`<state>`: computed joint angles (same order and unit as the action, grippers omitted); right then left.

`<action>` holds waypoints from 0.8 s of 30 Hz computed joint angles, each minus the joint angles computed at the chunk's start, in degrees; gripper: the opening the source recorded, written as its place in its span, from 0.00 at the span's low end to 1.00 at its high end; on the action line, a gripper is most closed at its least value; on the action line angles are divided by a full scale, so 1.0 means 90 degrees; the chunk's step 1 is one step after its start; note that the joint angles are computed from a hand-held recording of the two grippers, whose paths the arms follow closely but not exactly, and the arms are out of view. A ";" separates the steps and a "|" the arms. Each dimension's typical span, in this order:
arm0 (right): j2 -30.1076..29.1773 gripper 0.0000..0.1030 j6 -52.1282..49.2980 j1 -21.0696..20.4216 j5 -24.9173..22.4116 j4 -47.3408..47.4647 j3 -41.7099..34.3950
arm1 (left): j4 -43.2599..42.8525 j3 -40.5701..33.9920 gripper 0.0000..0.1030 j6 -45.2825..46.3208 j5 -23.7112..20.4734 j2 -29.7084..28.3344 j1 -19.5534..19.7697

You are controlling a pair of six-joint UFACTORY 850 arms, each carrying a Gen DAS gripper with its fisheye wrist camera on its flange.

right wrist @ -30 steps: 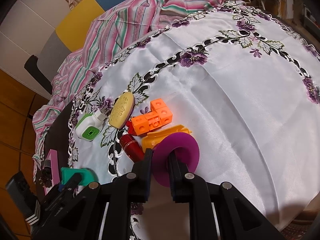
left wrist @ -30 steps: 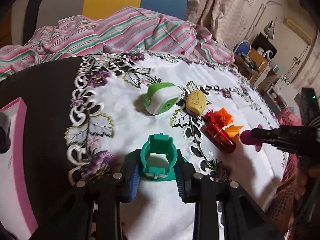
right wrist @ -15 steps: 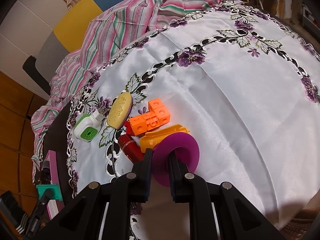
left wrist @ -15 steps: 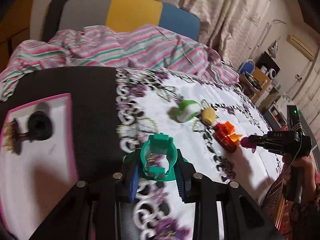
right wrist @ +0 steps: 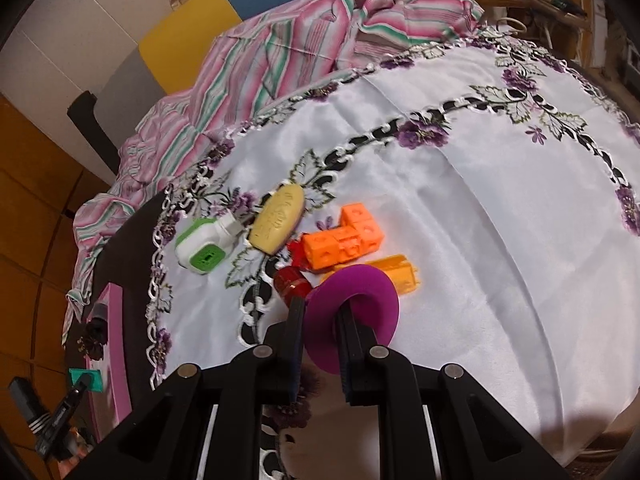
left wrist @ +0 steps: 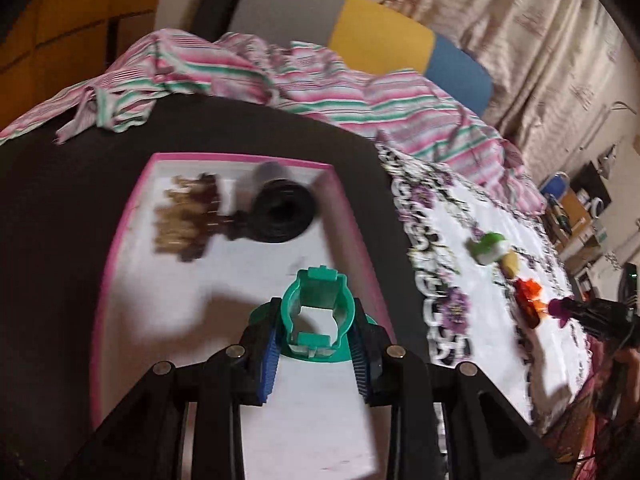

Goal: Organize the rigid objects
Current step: 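Lift and carry the green stand to the tray with left tool while right holds ring, then set the green stand down in the tray and open left tool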

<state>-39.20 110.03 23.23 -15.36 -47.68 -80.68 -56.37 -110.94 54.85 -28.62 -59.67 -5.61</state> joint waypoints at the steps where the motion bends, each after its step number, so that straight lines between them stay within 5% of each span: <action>1: -0.0024 0.15 -0.0028 0.0015 0.0015 0.0038 -0.0065 | 0.0103 -0.0063 0.30 -0.0108 0.0002 -0.0051 0.0033; 9: -0.0346 0.15 -0.0751 0.0276 -0.0143 0.0368 -0.0942 | 0.0944 -0.0801 0.30 -0.1063 -0.0015 -0.0577 0.0234; 14: -0.0692 0.15 -0.1556 0.0475 -0.0176 0.0880 -0.1669 | 0.2236 -0.1227 0.30 -0.2171 0.0504 -0.0794 0.0200; 17: -0.0938 0.15 -0.2182 0.0588 -0.0165 0.1355 -0.2121 | 0.3000 -0.1512 0.43 -0.3052 0.0402 -0.0937 0.0229; 24: -0.1750 0.15 -0.4263 0.0800 -0.0347 0.3056 -0.3470 | 0.0230 -0.0131 0.48 -0.0891 0.0600 -0.0139 0.0453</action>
